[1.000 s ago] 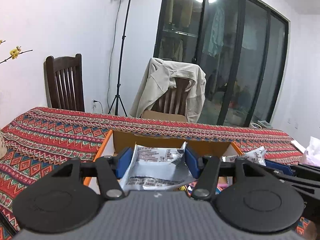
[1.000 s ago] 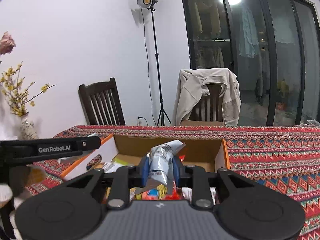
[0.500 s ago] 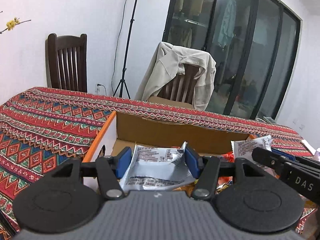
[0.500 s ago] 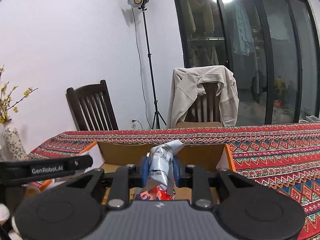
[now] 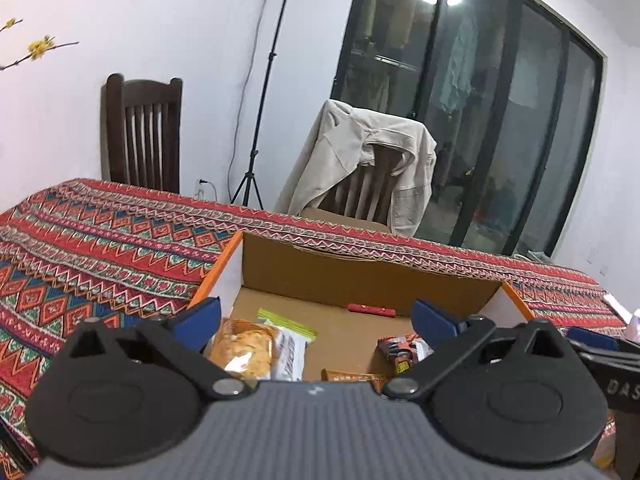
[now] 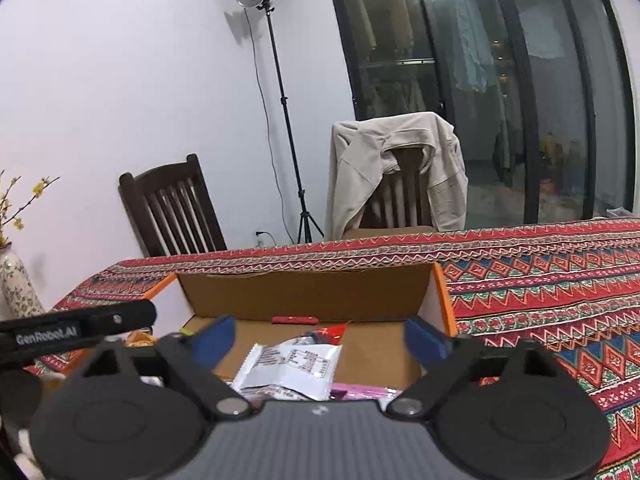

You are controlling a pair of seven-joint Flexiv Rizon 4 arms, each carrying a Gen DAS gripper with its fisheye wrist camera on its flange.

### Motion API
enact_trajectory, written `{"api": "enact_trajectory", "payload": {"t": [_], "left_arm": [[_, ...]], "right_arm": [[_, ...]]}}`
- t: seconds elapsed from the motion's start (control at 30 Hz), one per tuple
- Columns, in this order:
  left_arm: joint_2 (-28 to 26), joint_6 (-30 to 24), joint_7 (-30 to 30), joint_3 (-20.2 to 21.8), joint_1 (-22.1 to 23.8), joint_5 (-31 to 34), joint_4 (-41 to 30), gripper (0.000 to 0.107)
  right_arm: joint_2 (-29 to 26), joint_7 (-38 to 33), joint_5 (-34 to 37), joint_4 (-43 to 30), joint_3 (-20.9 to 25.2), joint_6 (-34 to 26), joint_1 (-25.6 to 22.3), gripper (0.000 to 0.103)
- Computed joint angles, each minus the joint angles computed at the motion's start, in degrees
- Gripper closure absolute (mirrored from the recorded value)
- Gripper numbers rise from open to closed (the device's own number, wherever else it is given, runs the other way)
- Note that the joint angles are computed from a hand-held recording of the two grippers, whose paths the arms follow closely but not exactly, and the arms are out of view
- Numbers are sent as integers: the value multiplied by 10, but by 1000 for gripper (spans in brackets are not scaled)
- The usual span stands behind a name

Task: Organize snacks
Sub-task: 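Carry both white packets over the box and open both tools to drop them, then move both tools back over the snack pile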

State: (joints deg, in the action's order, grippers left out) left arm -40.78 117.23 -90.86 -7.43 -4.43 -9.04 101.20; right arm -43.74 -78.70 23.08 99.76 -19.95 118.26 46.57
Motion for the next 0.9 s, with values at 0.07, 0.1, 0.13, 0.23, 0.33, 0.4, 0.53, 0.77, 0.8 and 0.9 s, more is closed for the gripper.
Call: {"api": "enact_trajectory", "payload": {"t": [0.07,0.1,0.13,0.23,0.33,0.4,0.53,0.77,0.8,0.9], "left_arm": [[0,-3,3,13,-12,-13,-1,4],[0,-3,5,17,-15,-17,-1,4],[1,-3,7,19,-17,-18,-1,4],[5,0,13,20,-21,-18,2,4],[13,8,23,33,-35,-27,8,4],[25,12,28,42,-46,-40,19,4],[53,10,32,49,-55,-59,45,4],[99,-6,38,46,-44,-46,97,4],[105,-6,37,43,-40,-40,106,4],[120,-6,36,36,-25,-19,134,4]], "right_arm": [[-5,-2,14,-1,-18,-2,15,0],[-6,-3,17,0,-23,-4,20,0],[-6,-3,18,0,-25,-6,21,0],[-5,0,20,2,-31,-7,26,0],[-3,0,30,6,-47,-13,40,0],[-1,1,48,15,-83,-27,71,0],[12,9,53,45,-131,-26,118,0],[52,-26,48,95,-136,-13,147,0],[57,-31,49,102,-135,-11,150,0],[78,-50,47,126,-118,-5,146,0]]}}
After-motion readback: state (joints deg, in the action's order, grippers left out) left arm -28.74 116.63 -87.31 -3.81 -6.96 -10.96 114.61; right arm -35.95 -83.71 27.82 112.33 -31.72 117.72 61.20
